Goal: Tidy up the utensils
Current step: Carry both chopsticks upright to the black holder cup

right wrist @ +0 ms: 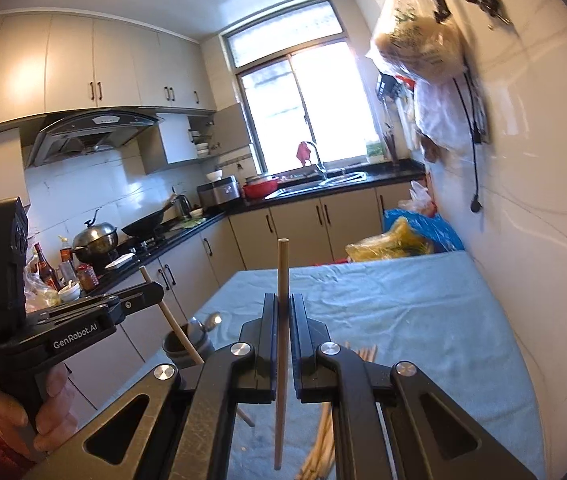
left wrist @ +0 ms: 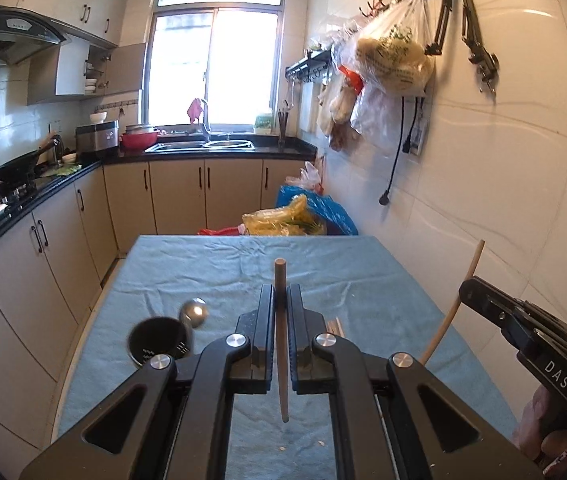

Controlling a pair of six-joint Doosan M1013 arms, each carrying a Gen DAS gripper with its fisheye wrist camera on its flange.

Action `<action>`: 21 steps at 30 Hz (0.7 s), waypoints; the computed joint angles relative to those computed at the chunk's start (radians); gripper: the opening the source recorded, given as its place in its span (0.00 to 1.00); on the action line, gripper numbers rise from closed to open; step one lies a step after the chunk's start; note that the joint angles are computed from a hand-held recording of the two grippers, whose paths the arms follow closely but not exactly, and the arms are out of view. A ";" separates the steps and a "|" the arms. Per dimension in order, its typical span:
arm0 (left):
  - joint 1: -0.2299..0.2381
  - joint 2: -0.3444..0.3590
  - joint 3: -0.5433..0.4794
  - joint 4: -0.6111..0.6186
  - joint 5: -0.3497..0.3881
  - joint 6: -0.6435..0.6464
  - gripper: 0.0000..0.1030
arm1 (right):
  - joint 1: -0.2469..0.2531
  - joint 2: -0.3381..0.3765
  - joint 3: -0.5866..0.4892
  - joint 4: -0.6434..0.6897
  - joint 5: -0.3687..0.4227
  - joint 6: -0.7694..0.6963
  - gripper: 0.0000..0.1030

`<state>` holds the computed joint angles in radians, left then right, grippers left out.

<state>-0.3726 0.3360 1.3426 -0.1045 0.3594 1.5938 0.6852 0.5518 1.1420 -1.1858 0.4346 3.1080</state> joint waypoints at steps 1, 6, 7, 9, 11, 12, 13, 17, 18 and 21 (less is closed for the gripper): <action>0.005 0.000 -0.006 -0.003 0.004 0.001 0.05 | 0.000 0.005 -0.012 0.015 -0.004 -0.023 0.06; 0.028 -0.007 -0.030 0.010 0.012 -0.013 0.05 | -0.002 0.030 -0.075 0.045 -0.027 -0.080 0.06; 0.032 -0.008 -0.036 0.023 0.014 -0.024 0.05 | -0.002 0.038 -0.094 0.052 -0.029 -0.094 0.06; 0.041 -0.012 -0.043 0.024 0.016 -0.025 0.05 | -0.002 0.055 -0.135 0.095 -0.038 -0.149 0.06; 0.052 -0.015 -0.055 0.035 0.024 -0.040 0.05 | -0.003 0.071 -0.175 0.136 -0.043 -0.198 0.06; 0.058 -0.016 -0.061 0.029 0.027 -0.037 0.05 | -0.003 0.083 -0.203 0.168 -0.049 -0.235 0.06; 0.064 -0.018 -0.066 0.038 0.025 -0.048 0.05 | -0.002 0.092 -0.223 0.182 -0.051 -0.256 0.06; 0.081 -0.024 -0.080 0.073 0.017 -0.086 0.05 | 0.001 0.131 -0.314 0.250 -0.052 -0.348 0.06; 0.084 -0.023 -0.084 0.084 0.014 -0.096 0.05 | 0.003 0.144 -0.341 0.266 -0.051 -0.369 0.06; 0.093 -0.015 -0.107 0.123 0.017 -0.134 0.05 | 0.006 0.189 -0.435 0.336 -0.042 -0.460 0.06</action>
<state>-0.2792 0.3209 1.2355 0.0183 0.3763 1.4600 0.6915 0.7410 0.7067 -0.8497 0.3930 2.6483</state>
